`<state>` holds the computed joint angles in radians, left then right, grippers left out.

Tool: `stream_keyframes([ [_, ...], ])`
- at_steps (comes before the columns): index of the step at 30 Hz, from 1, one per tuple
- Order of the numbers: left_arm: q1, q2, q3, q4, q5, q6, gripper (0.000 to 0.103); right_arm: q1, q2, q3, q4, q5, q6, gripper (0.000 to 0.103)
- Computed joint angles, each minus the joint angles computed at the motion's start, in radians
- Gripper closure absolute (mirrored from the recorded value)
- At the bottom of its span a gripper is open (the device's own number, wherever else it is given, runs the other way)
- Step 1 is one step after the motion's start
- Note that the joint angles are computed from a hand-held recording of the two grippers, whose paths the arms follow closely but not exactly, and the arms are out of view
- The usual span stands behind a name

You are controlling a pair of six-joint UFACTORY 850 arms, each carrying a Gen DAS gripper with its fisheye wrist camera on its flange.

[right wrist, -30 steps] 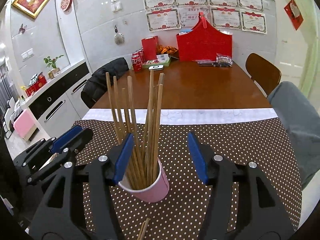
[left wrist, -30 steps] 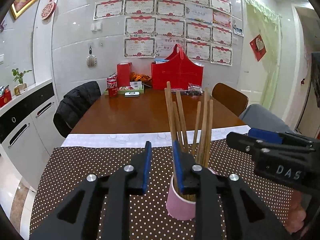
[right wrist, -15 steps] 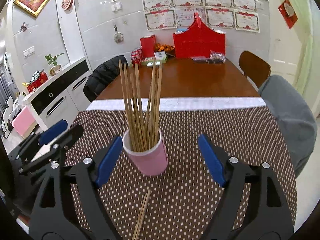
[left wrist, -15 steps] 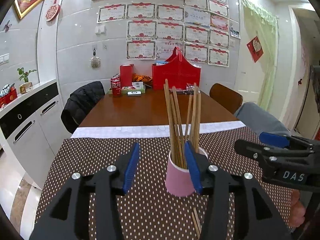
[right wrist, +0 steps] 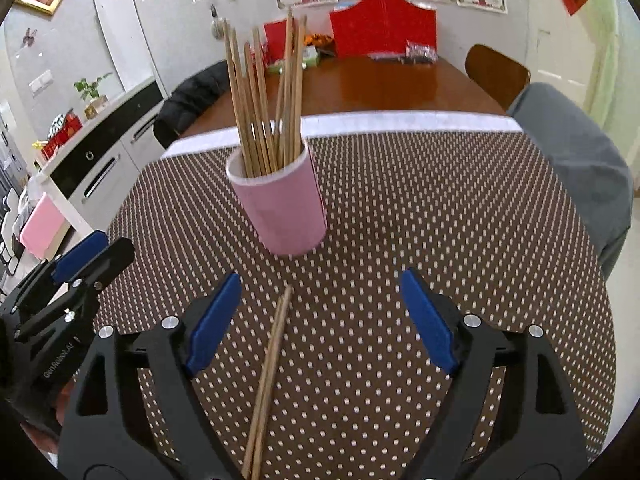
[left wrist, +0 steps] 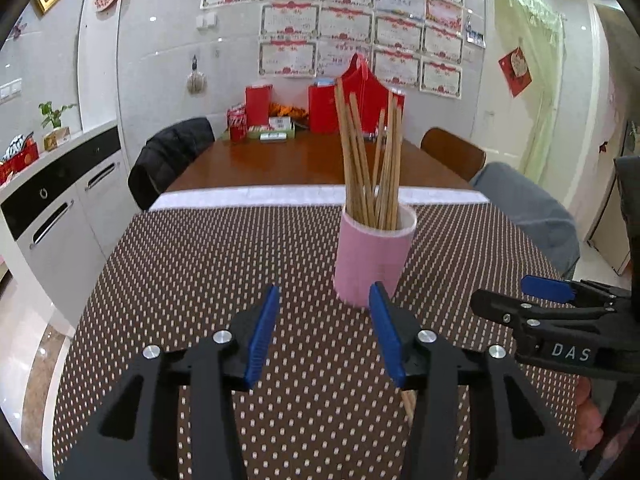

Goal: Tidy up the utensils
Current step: 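Move both grippers back toward the last chopsticks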

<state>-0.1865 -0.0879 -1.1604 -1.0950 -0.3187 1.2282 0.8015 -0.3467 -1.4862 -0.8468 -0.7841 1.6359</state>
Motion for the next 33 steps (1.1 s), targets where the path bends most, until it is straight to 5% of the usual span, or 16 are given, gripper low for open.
stream_keyframes([
  [5,0.017,-0.004,0.031,0.077,-0.022,-0.059,0.056,-0.007,0.008,0.053,0.065,0.065,-0.006,0.022],
  [12,0.020,-0.020,0.063,0.202,-0.022,-0.178,0.056,0.007,-0.039,0.045,0.138,0.027,-0.074,0.022],
  [18,0.039,-0.030,0.091,0.178,-0.033,-0.207,0.056,0.022,-0.012,0.124,0.082,0.145,0.022,0.021],
  [25,0.042,-0.049,0.090,0.308,-0.049,-0.334,0.056,0.042,-0.021,0.137,0.068,0.150,0.080,0.021],
  [33,0.043,-0.041,0.112,0.236,-0.045,-0.218,0.056,0.064,-0.097,0.040,0.104,0.054,0.018,0.017],
])
